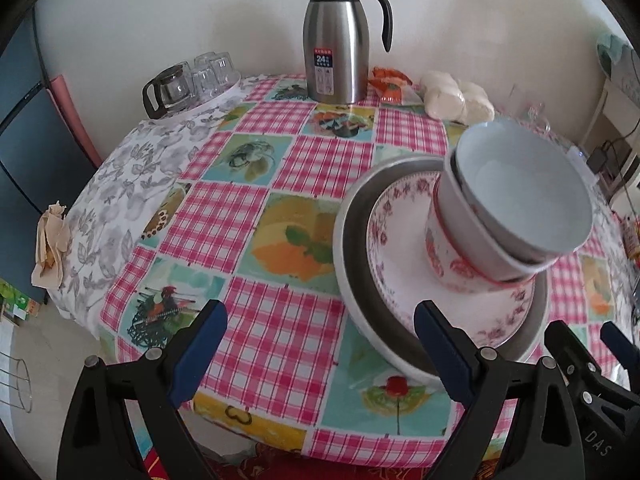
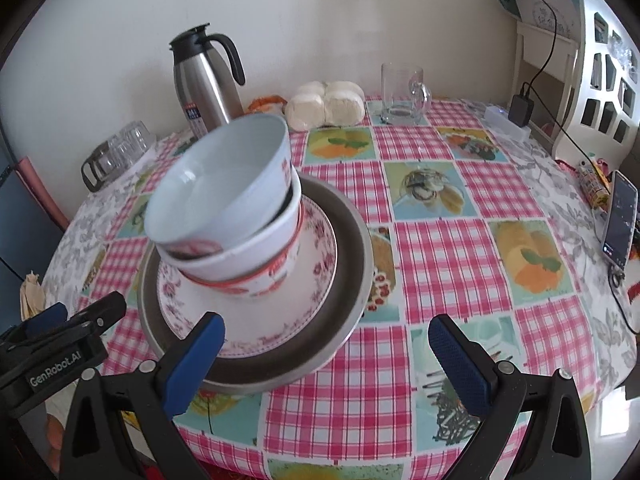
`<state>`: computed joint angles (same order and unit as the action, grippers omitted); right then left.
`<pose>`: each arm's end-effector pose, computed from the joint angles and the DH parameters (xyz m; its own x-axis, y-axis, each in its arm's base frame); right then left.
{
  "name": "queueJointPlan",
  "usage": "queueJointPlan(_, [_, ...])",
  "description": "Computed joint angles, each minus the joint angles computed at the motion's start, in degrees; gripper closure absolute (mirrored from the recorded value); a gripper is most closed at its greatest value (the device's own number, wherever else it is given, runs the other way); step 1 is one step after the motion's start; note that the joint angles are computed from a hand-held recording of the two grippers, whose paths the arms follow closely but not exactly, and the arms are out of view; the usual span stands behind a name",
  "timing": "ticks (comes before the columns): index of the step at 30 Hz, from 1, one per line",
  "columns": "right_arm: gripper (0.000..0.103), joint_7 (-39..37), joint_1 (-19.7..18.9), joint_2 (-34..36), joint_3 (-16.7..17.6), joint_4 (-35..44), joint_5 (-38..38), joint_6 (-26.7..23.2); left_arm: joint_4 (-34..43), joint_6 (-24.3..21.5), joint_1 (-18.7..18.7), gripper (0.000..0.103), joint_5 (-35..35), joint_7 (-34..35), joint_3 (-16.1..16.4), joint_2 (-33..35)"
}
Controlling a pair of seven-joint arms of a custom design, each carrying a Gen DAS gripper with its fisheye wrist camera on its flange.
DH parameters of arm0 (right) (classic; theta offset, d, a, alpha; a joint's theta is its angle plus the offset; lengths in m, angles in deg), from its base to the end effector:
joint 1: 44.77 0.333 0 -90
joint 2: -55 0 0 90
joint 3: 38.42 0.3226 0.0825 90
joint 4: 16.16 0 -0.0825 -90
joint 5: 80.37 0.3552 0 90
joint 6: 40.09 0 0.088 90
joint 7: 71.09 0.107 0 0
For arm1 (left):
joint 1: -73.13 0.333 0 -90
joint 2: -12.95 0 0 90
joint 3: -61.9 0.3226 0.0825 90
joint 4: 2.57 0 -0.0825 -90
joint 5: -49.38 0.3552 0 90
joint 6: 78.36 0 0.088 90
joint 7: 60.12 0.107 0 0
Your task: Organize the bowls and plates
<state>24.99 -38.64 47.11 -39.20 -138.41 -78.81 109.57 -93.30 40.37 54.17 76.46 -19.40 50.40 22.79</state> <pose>0.5265 0.0484 0.5560 -0.0046 -0.9961 -0.0877 -0.8189 0.0541 -0.5714 0.5497 -0.2840 0.5852 0.1907 -0.9793 -0.0673 -0.8600 -0.1336 -0.4926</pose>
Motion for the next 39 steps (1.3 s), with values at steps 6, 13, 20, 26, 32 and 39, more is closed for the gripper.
queueJointPlan(6, [0.000,0.83,-0.27,-0.15,0.15,-0.68,-1.12,-0.95,-0.51,-1.35,0.03,0.008,-1.36,0.83,-0.17,0.13])
queueJointPlan(13, [0.000,1.52,-0.44,-0.26,0.16,-1.05,-2.05,-1.75,-1.08,-2.00,0.08,0.008,-2.17,1.07,-0.25,0.01])
queueJointPlan(20, [0.000,1.85,-0.52,-0.50,0.17,-1.34,-2.55,-2.44,-1.34,-2.69,0.14,0.008,-2.88,1.44,-0.32,-0.05])
queueJointPlan(26, [0.000,2.26,-0.60,-0.62,0.17,-1.50,-3.02,-3.04,-1.63,-3.14,0.21,0.008,-3.31,1.44,-0.36,-0.15])
queueJointPlan(32, [0.000,2.39,-0.68,-0.66,0.09,-1.67,-2.96,-3.14,-1.79,-3.37,0.21,0.008,-3.48,1.34,-0.41,-0.23])
queueJointPlan(39, [0.000,2.59,-0.70,-0.85,0.11,-1.84,-2.98,-3.31,-2.15,-3.40,0.29,0.008,-3.63,1.20,-0.44,-0.40])
